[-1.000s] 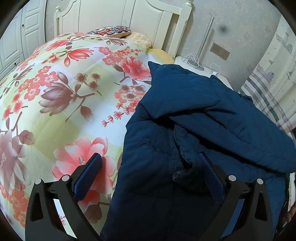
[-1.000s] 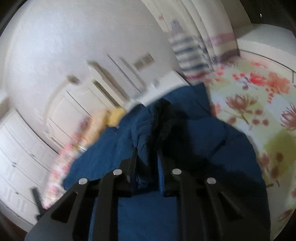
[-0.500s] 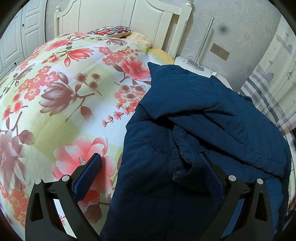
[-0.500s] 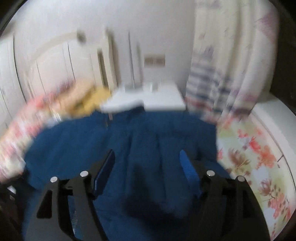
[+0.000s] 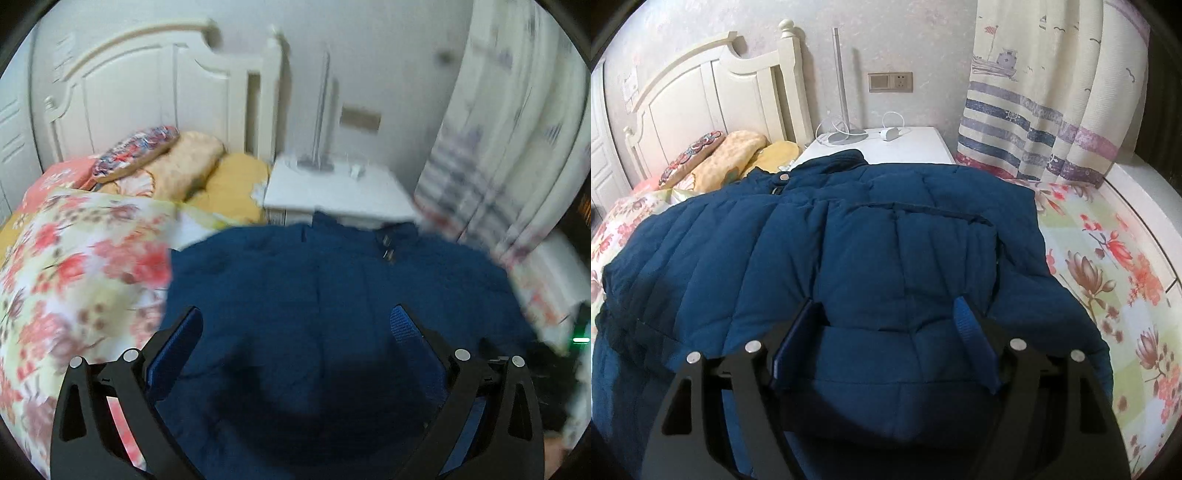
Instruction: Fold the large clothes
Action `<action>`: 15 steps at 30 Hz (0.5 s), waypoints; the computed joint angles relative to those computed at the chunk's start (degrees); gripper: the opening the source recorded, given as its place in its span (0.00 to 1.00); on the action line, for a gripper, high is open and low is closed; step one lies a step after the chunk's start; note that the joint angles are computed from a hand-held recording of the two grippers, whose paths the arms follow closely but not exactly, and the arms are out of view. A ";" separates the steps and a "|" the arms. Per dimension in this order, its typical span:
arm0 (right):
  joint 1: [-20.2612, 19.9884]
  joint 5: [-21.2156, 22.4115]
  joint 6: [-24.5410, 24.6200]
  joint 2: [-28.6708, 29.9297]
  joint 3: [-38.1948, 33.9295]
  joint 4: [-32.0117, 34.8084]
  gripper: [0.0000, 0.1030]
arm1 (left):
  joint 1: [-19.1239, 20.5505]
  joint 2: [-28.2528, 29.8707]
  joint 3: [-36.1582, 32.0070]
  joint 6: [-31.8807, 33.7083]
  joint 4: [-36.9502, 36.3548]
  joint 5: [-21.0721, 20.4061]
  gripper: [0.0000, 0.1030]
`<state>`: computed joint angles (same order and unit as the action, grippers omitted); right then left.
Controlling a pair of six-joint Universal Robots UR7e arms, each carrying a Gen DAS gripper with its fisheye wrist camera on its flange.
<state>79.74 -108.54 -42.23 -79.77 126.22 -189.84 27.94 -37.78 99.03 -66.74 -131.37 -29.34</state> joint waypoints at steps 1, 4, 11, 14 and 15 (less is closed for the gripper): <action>-0.17 0.23 -0.02 0.02 -0.19 0.17 0.74 | 1.20 0.97 -0.92 1.07 -0.64 -1.47 0.95; -0.19 0.50 -0.09 -0.22 -0.12 0.54 0.75 | 4.36 5.24 -3.29 1.86 1.44 -3.47 0.96; -0.15 0.75 -0.40 -0.55 0.76 -2.03 0.72 | 2.77 5.66 -0.36 3.82 -1.01 1.37 0.96; -0.95 4.83 -1.86 -1.38 4.69 -14.02 0.72 | 2.77 5.57 0.73 4.71 -3.11 1.76 0.96; -0.71 3.44 -1.62 -1.02 4.49 -14.92 0.73 | 2.89 5.74 0.33 4.81 -3.00 1.51 0.96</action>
